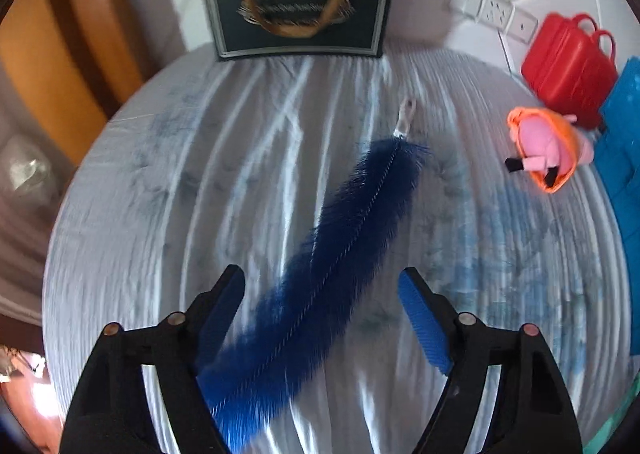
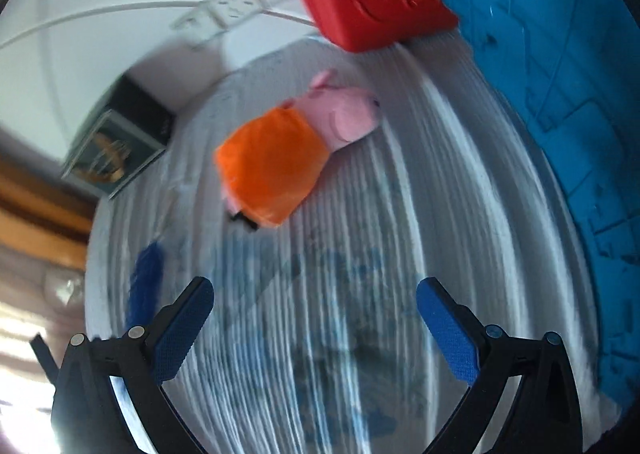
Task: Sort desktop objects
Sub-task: 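Move both grippers back over the table toward the blue brush and Peppa pig, then close the left gripper on the blue brush while the right gripper grasps Peppa pig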
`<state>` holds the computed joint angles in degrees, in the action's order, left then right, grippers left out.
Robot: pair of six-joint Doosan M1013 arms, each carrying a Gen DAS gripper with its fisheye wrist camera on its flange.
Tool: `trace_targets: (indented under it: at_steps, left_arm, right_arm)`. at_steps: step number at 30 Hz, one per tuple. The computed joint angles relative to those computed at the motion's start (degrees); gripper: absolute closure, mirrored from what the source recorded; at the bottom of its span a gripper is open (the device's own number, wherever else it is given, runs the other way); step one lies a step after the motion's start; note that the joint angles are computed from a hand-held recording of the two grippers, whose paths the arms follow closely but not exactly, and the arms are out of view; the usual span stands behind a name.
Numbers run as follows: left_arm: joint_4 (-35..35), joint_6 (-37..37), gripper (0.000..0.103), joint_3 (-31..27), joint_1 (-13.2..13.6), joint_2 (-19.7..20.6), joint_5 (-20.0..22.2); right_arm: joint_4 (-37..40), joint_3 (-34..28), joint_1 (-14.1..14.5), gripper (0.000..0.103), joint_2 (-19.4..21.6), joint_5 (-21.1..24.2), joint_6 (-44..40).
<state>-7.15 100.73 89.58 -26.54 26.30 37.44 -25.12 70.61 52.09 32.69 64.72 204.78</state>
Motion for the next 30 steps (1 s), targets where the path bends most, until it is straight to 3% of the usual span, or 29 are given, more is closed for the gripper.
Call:
trace_targets:
  at_steps: [6, 10, 14, 20, 25, 30]
  left_arm:
    - [-1.1, 2.7, 0.033, -5.1, -0.4, 5.7, 2.9]
    - [-1.7, 1.5, 0.048, -9.1, -0.8, 9.4, 5.3]
    - [1.0, -2.3, 0.057, -12.0, -2.0, 11.4, 3.1]
    - [-0.9, -10.5, 0.058, -16.8, -1.3, 14.3, 2.9]
    - [-1.2, -10.4, 0.058, -18.0, -1.4, 15.0, 2.9]
    - [2.0, -10.6, 0.057, -19.2, -2.2, 15.5, 4.3]
  right_arm:
    - [2.4, -0.3, -3.5, 0.001, 1.7, -0.9, 0.2]
    - [2.6, -0.5, -4.9, 0.001, 2.6, -2.8, -0.6]
    - [2.4, -0.3, -6.4, 0.001, 3.3, -5.3, 0.1]
    - [2.2, -0.5, -8.5, 0.001, 4.8, -8.4, 1.7]
    - [3.5, -0.6, -10.2, 0.0, 6.2, -12.5, 0.5]
    - [5.5, -3.9, -10.9, 0.0, 8.4, -10.6, -5.0]
